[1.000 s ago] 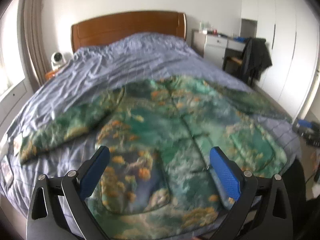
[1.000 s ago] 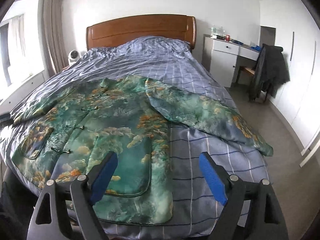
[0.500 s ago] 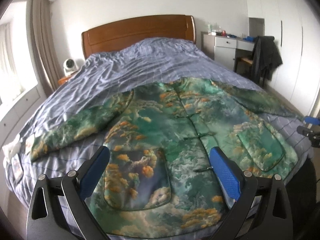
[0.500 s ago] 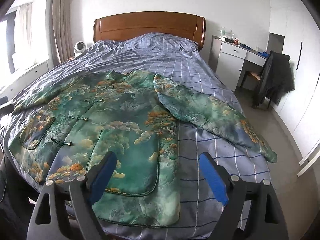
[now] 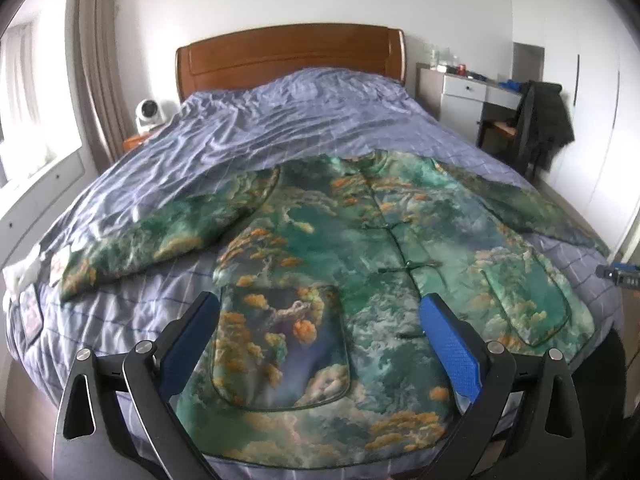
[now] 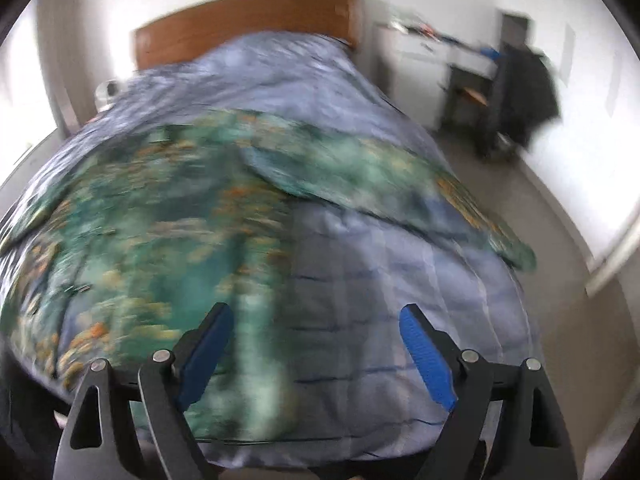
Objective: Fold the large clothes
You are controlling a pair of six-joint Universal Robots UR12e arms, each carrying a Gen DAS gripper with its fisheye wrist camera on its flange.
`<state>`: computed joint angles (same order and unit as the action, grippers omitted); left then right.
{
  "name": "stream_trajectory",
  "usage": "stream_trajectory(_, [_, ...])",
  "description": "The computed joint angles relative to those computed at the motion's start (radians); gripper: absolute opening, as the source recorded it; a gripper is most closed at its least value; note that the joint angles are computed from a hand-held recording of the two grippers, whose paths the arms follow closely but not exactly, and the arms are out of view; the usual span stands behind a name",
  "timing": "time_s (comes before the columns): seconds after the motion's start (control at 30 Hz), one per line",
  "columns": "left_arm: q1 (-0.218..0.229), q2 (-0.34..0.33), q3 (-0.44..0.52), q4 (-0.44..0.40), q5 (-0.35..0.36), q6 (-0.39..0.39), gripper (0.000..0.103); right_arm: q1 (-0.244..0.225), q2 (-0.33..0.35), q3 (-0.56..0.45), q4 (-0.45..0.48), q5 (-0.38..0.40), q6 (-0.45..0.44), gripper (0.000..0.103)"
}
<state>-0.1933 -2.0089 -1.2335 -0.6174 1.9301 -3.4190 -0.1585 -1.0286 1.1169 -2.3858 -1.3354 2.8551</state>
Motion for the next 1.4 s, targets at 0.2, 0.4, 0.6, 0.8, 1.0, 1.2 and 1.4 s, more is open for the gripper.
stream_trajectory(0.2, [0.011, 0.004, 0.004, -0.043, -0.033, -0.06, 0.1, -0.093, 0.074, -0.098, 0.021, 0.071, 0.357, 0.087])
stream_trajectory(0.4, [0.004, 0.0, 0.015, -0.059, -0.028, -0.066, 0.1, -0.194, 0.197, -0.222, 0.028, 0.346, 0.845, 0.087])
stream_trajectory(0.6, [-0.004, -0.006, 0.026, -0.078, -0.02, -0.046, 0.1, -0.209, 0.321, -0.342, -0.099, 0.434, 1.112, 0.072])
stream_trajectory(0.8, [-0.008, -0.007, 0.032, -0.098, 0.0, -0.049, 0.1, -0.176, 0.382, -0.459, -0.056, 0.292, 1.109, 0.01])
stream_trajectory(1.0, [0.001, 0.001, 0.006, -0.078, -0.019, -0.08, 0.1, -0.115, 0.343, -0.518, -0.145, 0.254, 0.725, 0.009])
stream_trajectory(1.2, [0.008, 0.013, -0.019, -0.056, -0.053, -0.11, 0.1, -0.021, 0.315, -0.581, -0.112, 0.307, 0.334, 0.009])
stream_trajectory(1.4, [0.012, 0.038, -0.057, -0.044, -0.027, -0.137, 0.1, 0.064, 0.301, -0.558, -0.049, 0.35, 0.115, 0.009])
